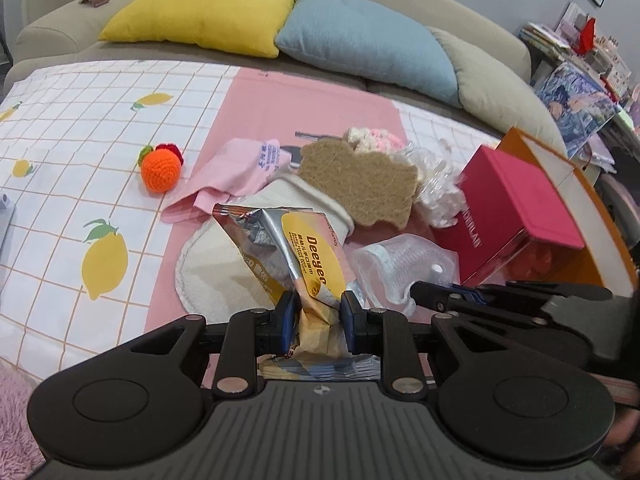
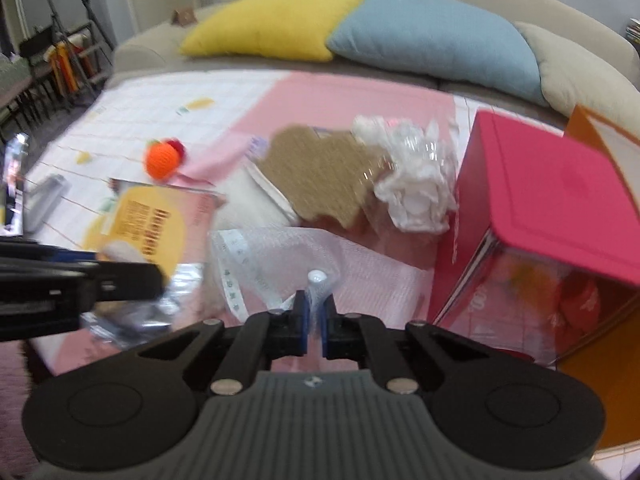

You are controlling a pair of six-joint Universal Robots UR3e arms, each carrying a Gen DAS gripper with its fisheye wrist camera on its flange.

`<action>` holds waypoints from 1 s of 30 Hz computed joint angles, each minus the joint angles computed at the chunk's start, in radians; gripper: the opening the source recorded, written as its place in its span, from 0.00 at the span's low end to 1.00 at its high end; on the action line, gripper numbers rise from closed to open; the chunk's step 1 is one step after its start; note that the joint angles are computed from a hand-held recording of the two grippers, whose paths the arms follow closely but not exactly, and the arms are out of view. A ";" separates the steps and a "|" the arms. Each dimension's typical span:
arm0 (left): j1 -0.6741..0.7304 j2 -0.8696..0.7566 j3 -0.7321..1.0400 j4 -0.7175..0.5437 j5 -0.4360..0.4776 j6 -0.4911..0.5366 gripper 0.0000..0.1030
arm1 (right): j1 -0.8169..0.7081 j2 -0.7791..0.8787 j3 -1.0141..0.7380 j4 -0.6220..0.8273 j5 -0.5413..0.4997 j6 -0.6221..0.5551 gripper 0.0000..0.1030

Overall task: Organize soft objects
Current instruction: 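Lift the snack bag and plastic bag toward the orange box with both tools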

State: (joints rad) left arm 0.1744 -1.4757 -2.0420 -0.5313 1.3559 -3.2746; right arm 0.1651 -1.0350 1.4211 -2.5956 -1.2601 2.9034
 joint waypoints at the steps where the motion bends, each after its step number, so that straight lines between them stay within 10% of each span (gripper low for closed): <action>1: 0.002 0.010 -0.001 -0.001 -0.005 -0.002 0.26 | -0.009 -0.025 0.020 0.000 0.016 -0.004 0.03; 16: -0.049 0.038 0.185 -0.044 -0.132 -0.028 0.26 | -0.258 -0.405 0.230 0.008 0.268 -0.066 0.03; 30: -0.266 -0.492 0.952 -0.184 -0.208 -0.060 0.26 | -0.482 -0.346 0.024 0.032 0.216 -0.169 0.03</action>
